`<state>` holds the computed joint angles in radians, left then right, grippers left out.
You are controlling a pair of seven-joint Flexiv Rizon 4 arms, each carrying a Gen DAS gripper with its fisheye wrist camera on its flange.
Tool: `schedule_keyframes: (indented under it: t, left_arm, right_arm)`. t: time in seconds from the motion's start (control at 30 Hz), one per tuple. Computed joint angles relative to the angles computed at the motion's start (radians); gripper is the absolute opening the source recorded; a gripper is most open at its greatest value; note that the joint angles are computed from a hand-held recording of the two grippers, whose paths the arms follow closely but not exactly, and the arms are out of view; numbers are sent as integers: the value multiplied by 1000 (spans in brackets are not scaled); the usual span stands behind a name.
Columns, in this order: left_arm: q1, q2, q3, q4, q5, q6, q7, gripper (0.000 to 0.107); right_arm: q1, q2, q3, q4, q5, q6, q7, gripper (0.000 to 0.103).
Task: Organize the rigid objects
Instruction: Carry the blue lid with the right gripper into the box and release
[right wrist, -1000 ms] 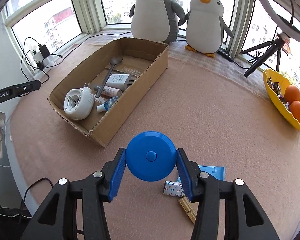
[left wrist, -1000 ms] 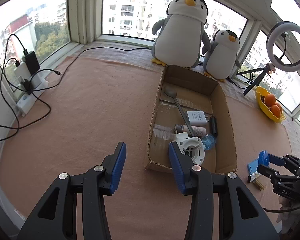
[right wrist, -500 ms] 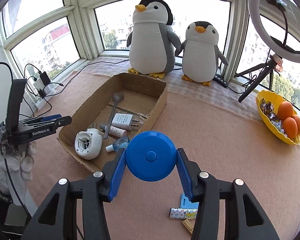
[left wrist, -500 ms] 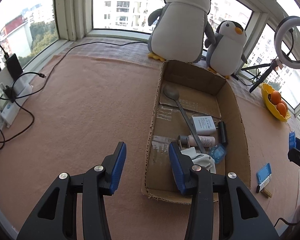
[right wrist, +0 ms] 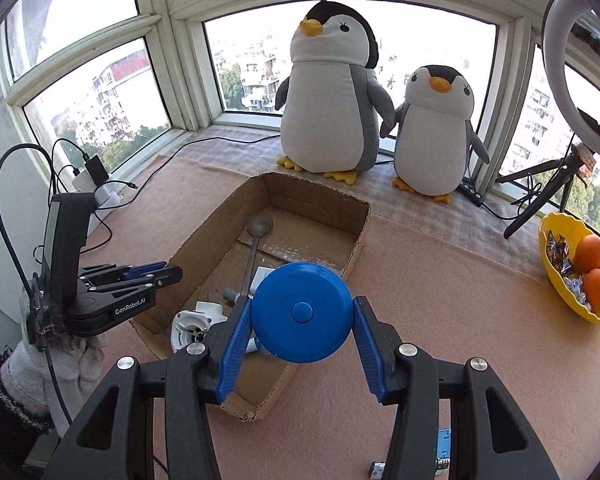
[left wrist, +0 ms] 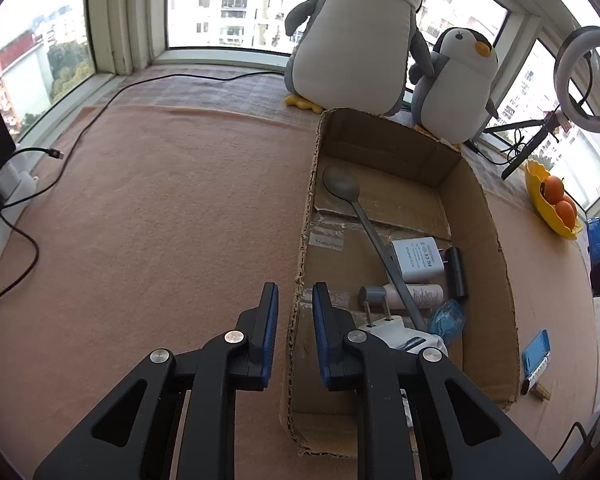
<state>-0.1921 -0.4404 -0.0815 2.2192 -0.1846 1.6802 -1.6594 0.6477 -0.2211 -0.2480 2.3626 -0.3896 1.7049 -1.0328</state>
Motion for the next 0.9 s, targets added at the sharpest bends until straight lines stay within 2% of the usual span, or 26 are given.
schedule_keyframes:
  t: [0.13, 0.3, 0.73, 0.9]
  left_arm:
    - [12, -12, -12, -6, 3, 5, 7, 8]
    - [16, -19, -14, -6, 4, 19, 6, 6]
    - [-16, -24, 16, -11, 4, 27, -2, 6]
    - [-19, -25, 20, -12, 4, 26, -4, 6]
  right_arm:
    - [-39, -29, 55, -39, 9, -12, -8, 46]
    - [-139, -81, 174, -104, 25, -49, -23, 46]
    - [-176, -160, 216, -171, 20, -86, -22, 46]
    - [-210, -175, 259, -190, 29, -103, -40, 46]
